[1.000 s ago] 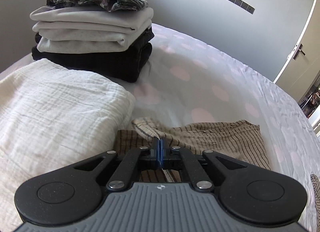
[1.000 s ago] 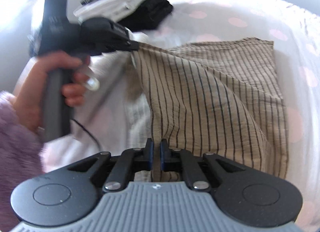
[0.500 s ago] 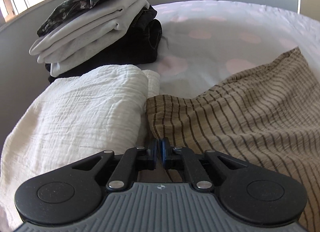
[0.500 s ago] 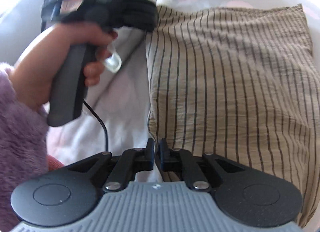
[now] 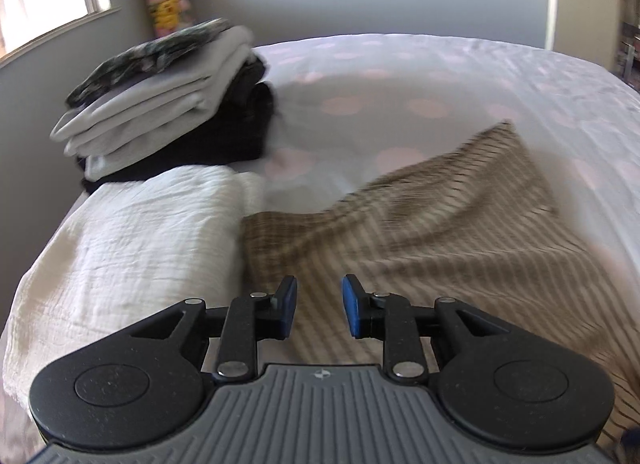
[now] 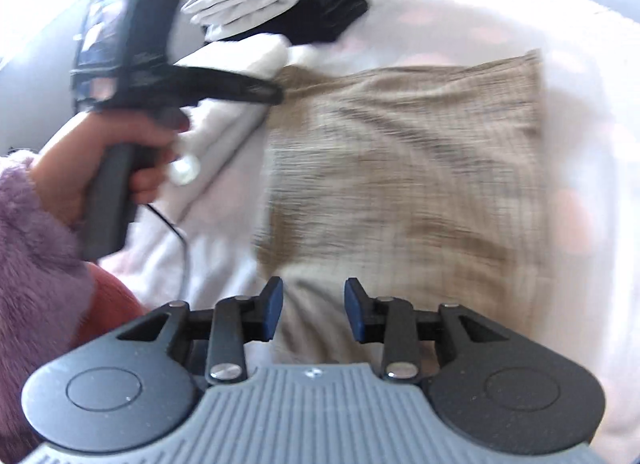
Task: Fold clothes
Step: 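Move both open grippers to the elastic waistband of the folded pants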
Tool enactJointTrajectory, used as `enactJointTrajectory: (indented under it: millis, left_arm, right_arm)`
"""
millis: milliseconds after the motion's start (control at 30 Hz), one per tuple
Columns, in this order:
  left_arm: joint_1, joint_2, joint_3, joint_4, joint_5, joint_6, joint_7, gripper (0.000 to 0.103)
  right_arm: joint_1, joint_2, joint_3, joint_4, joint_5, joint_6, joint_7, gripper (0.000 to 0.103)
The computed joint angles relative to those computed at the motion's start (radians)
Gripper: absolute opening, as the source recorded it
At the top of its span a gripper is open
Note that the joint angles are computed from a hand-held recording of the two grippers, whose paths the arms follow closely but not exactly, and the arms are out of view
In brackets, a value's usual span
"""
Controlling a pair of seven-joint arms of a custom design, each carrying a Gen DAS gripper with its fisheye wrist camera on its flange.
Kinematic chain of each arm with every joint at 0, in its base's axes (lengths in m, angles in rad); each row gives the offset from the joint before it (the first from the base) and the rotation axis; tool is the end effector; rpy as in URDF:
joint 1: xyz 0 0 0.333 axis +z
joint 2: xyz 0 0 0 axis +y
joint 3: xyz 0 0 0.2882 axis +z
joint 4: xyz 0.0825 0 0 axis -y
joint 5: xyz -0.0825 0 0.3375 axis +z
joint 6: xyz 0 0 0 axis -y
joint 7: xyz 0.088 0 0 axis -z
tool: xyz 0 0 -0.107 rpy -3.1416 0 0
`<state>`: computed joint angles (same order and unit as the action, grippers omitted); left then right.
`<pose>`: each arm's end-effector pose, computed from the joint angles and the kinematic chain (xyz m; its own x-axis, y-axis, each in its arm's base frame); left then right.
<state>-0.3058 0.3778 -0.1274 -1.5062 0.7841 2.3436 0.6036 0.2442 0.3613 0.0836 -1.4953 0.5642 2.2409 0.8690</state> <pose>0.6060 -0.2537 0.4934 0.1777 -0.9746 -0.1362 -0.7307 -0.0379 -0.6817 0.6120 0.2159 0.4967 0.7124 -0.6615 -0.2341 -0.6562 -0.5098 -0.5563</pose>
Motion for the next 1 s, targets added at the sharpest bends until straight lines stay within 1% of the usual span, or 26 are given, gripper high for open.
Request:
enactJointTrajectory:
  millis: [133, 200, 233, 267, 300, 400, 500, 600, 700, 733, 867, 1000]
  left_arm:
    - [-0.022, -0.009, -0.040, 0.022, -0.051, 0.000, 0.057, 0.030]
    - [-0.044, -0.011, -0.055, 0.032, -0.068, -0.006, 0.075, 0.030]
    - [-0.062, -0.004, -0.061, 0.047, -0.069, -0.024, 0.085, 0.030]
    - [-0.082, 0.008, -0.064, 0.070, -0.067, -0.049, 0.094, 0.030]
    - [-0.104, 0.023, -0.068, 0.094, -0.066, -0.078, 0.108, 0.030]
    - [-0.157, 0.090, -0.082, 0.197, -0.093, -0.167, 0.189, 0.030]
    - [-0.208, 0.176, -0.085, 0.324, -0.137, -0.277, 0.294, 0.030]
    - [-0.259, 0.280, -0.076, 0.491, -0.195, -0.416, 0.386, 0.030]
    - [-0.292, 0.342, -0.060, 0.595, -0.251, -0.521, 0.428, 0.030]
    - [-0.297, 0.356, -0.056, 0.620, -0.269, -0.552, 0.439, 0.030]
    - [-0.270, 0.366, -0.063, 0.643, -0.372, -0.642, 0.438, 0.033]
    - [-0.198, 0.320, -0.082, 0.562, -0.477, -0.626, 0.354, 0.034]
  right_arm:
    - [-0.037, -0.067, -0.034, -0.090, 0.008, 0.043, 0.014, 0.038]
    - [-0.065, -0.081, -0.039, -0.131, 0.055, 0.071, 0.010, 0.042]
    - [-0.082, -0.084, -0.039, -0.149, 0.093, 0.079, 0.007, 0.050]
    - [-0.101, -0.086, -0.037, -0.165, 0.140, 0.082, 0.005, 0.055]
    - [-0.120, -0.079, -0.037, -0.168, 0.184, 0.069, 0.011, 0.056]
    - [-0.176, -0.042, -0.038, -0.149, 0.288, -0.009, 0.041, 0.055]
    - [-0.200, -0.023, -0.039, -0.142, 0.321, -0.031, 0.049, 0.055]
    - [-0.221, -0.010, -0.033, -0.128, 0.352, -0.066, 0.032, 0.055]
    - [-0.234, -0.003, -0.028, -0.110, 0.367, -0.110, 0.014, 0.056]
    - [-0.234, -0.004, -0.027, -0.110, 0.366, -0.117, 0.001, 0.056]
    - [-0.240, -0.011, -0.032, -0.121, 0.362, -0.138, -0.040, 0.057]
    - [-0.274, 0.000, -0.038, -0.120, 0.419, -0.185, -0.057, 0.060]
